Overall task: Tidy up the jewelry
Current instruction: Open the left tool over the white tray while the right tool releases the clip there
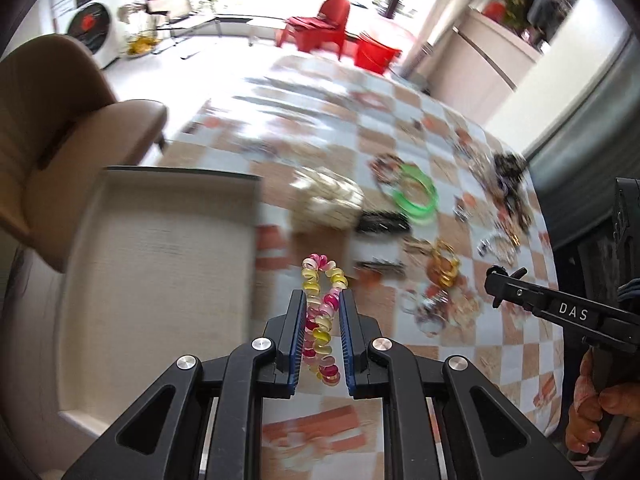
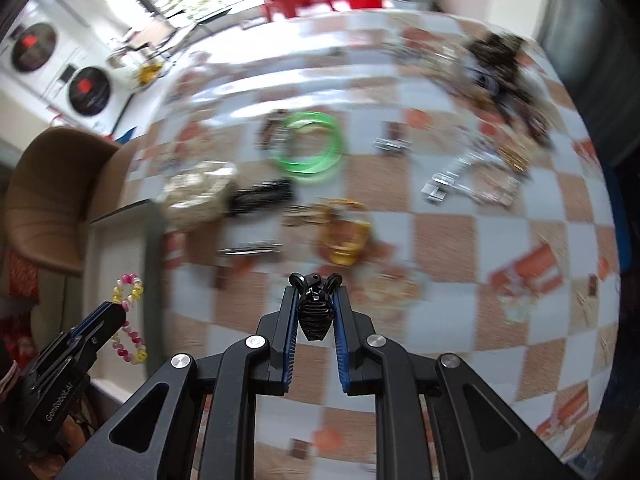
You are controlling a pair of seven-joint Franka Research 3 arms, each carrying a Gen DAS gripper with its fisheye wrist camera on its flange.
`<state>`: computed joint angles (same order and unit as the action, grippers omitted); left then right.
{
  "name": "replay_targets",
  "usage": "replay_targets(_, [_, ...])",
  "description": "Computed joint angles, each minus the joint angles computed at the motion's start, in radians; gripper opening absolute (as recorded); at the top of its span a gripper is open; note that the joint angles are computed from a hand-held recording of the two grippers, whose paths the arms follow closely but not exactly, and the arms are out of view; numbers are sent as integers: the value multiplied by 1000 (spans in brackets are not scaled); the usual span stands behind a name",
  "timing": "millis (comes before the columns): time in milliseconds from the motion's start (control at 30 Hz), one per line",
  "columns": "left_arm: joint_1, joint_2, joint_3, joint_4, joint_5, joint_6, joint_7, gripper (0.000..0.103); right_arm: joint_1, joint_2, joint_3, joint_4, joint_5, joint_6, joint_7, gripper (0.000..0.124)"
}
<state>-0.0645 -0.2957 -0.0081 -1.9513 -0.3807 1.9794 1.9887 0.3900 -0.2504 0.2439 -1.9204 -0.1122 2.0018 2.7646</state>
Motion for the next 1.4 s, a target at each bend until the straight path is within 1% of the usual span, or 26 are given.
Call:
replay_targets(133, [38, 36, 23, 32, 22, 40, -4, 20, 27, 146, 4, 154, -25, 39, -62, 18])
replay_targets(367, [110, 137, 26, 72, 65, 133, -21, 20, 125, 440, -51, 459, -45, 88, -166, 18])
replay_targets(500, [139, 200, 9, 79, 105, 209, -32, 20, 175, 623, -85, 670, -23, 75, -245, 18])
replay_targets(533, [145, 216, 3, 79, 116, 228, -38, 20, 185, 655, -95, 704, -17, 74, -260, 18])
replay_targets(567, [151, 227, 0, 81, 121, 237, -39, 16, 196, 696, -105, 754, -10, 62, -276, 18])
replay_targets(600, [154, 243, -6, 81, 135, 252, -46, 15, 206, 734, -116, 796, -2, 52, -287, 18])
replay_targets(733, [169, 283, -22, 81, 157, 277, -63, 15, 233, 851, -160, 923, 35, 14, -329, 18])
replay_targets(833, [175, 294, -32, 68, 182, 297, -64, 15, 246, 901, -189, 975, 49, -11, -348, 18])
replay_targets(967, [177, 289, -39, 45, 200, 312, -64, 15, 249, 914, -206, 965, 67, -15, -349, 18])
replay_targets(1033, [174, 285, -42, 35, 219, 323, -75, 15, 255, 910, -212, 951, 60, -2, -354, 18])
replay_targets(1133, [172, 286, -43, 29, 237, 320, -95, 15, 265, 939, -218, 1008, 48, -44, -374, 19])
replay_targets(1233, [172, 283, -43, 29, 253, 309, -108, 15, 260, 935, -216, 1004, 63, -38, -371, 21])
replay_targets(1300, [171, 283, -43, 31, 269, 304, -112, 15, 253, 929, -211, 988, 79, -19, -368, 33])
replay_targets(1333, [171, 283, -43, 33, 277, 301, -115, 15, 254, 923, -213, 985, 79, -17, -362, 47])
replay_targets(1367, [170, 284, -43, 36, 284, 298, -121, 15, 253, 910, -215, 969, 80, -5, -359, 54])
replay_targets(1400, [171, 283, -43, 37, 287, 293, -123, 16, 250, 899, -214, 957, 82, 8, -355, 55])
